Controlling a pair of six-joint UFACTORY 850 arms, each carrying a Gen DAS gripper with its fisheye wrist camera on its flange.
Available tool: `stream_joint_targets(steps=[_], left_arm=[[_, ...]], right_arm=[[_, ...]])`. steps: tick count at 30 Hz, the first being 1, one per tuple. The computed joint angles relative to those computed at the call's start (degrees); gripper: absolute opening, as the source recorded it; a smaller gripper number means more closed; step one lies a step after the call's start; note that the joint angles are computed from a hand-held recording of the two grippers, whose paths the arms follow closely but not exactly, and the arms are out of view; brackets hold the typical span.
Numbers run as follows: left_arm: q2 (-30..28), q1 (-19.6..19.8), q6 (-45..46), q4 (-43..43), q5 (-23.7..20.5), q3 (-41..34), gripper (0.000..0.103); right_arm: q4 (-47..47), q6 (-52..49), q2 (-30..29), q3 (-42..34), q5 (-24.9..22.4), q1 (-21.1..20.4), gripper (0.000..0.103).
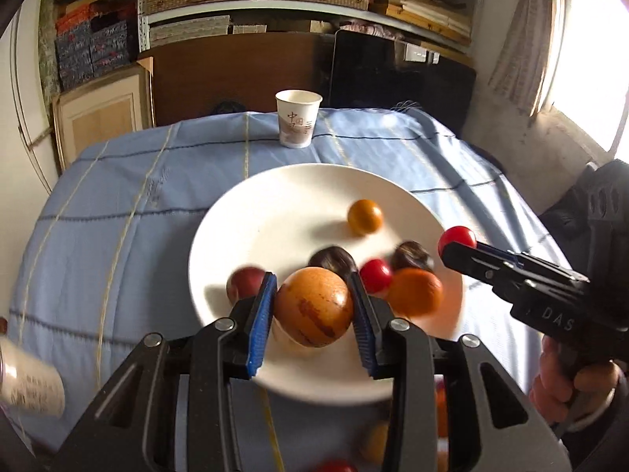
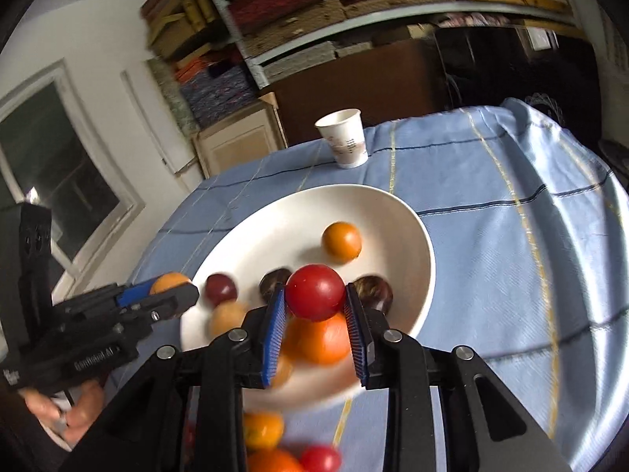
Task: Organize fruits
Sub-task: 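Carry the tan fruit and tomato onto the white plate and release both, then withdraw both tools from the plate back over the fruit pile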
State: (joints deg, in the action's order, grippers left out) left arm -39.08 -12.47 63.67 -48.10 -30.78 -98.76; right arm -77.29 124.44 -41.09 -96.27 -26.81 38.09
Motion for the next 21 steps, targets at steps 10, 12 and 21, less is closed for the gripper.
stream_joint_targets(steps=[10,12,21], left_arm=[[-5.1,-1.6,-10.0,8.2,1.6,-5.9,0.064],[-2.6,-1.1,-6.3,3.7,4.2,-2.4,0.07],[13.0,4.5,20.5,-20.7,6.0,19.0,0.089]], right_arm=[[0.4,-1.3,-3.1,-3.6,1.5,-1.6,0.047],[-0.9,-1.1,-2.2,-2.6,0.6,-0.9,0.047],[-9.4,7.6,5.1,7.8,-1.1,4.9,0.058]])
